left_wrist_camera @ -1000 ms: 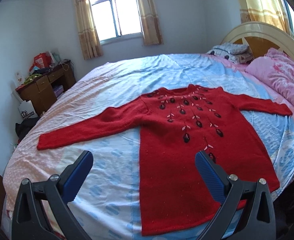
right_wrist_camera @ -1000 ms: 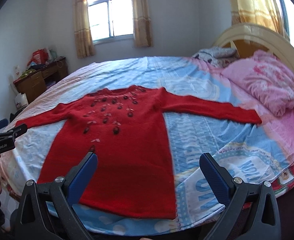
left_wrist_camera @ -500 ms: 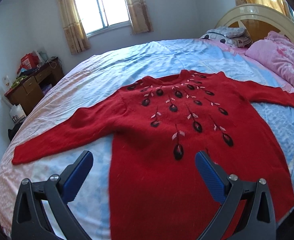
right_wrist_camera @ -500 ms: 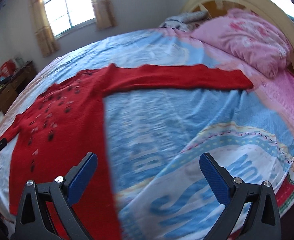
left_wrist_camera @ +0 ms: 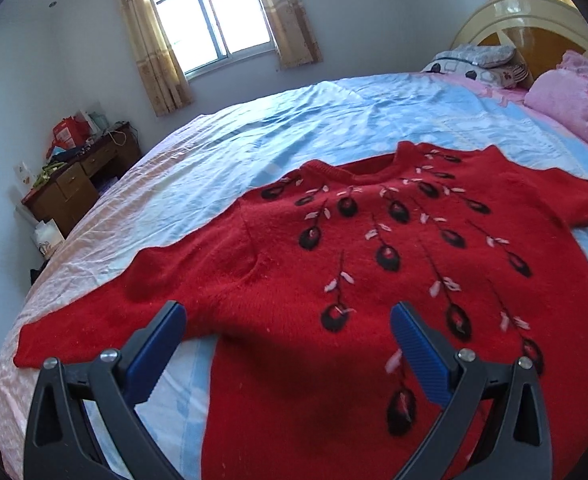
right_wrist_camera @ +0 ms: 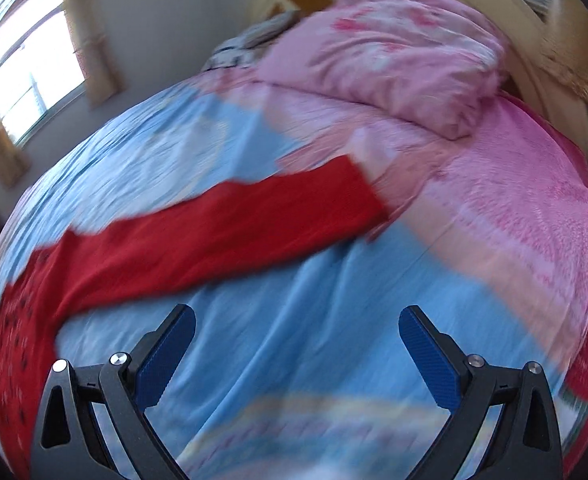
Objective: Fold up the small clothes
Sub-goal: 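Move the right gripper to the sweater's sleeve cuff and grasp it, then lift the sleeve with the right gripper and fold it across the chest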
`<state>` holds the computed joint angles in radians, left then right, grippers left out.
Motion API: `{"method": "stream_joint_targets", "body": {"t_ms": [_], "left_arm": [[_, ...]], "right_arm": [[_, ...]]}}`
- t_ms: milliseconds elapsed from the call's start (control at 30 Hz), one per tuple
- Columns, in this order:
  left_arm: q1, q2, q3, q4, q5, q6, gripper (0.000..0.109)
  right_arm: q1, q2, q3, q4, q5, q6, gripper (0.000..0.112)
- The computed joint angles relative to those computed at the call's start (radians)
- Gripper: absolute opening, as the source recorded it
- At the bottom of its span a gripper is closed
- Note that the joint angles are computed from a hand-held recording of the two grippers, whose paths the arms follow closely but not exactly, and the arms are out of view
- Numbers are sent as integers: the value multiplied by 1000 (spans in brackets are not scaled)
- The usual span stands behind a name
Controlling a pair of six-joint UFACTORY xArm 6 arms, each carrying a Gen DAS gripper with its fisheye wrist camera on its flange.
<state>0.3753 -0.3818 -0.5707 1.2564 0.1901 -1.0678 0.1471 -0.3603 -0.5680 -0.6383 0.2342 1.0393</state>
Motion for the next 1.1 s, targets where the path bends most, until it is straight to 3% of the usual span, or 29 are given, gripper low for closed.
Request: {"method": "stream_joint_targets", "body": {"t_ms": [100,200,400,533,633,733,1100], "left_arm": [[1,36,-29,39,24,-35,103],[20,81,-64,17,36,-31,103],[32,135,-99,-57,37,2,103],[23,146,-103,-72,41,14,103],[20,148,-104,-85,37,25,103],[29,142,-98,-113,19,49,103],[101,137,-97,-164,-30,94,103]], "right_arm": [[-70,78,-48,111,-43,-64,101],[-111,163,-118,199,-41,-141,92],[-120,259,-187,481,-37,-378,76],[-106,268,-199,418,-48,-372,44],[-84,282,-214,454,-47,-447,26],[-81,282,-225,354,-43,-377,21],[-25,235,-300,143,3,-200,17]]}}
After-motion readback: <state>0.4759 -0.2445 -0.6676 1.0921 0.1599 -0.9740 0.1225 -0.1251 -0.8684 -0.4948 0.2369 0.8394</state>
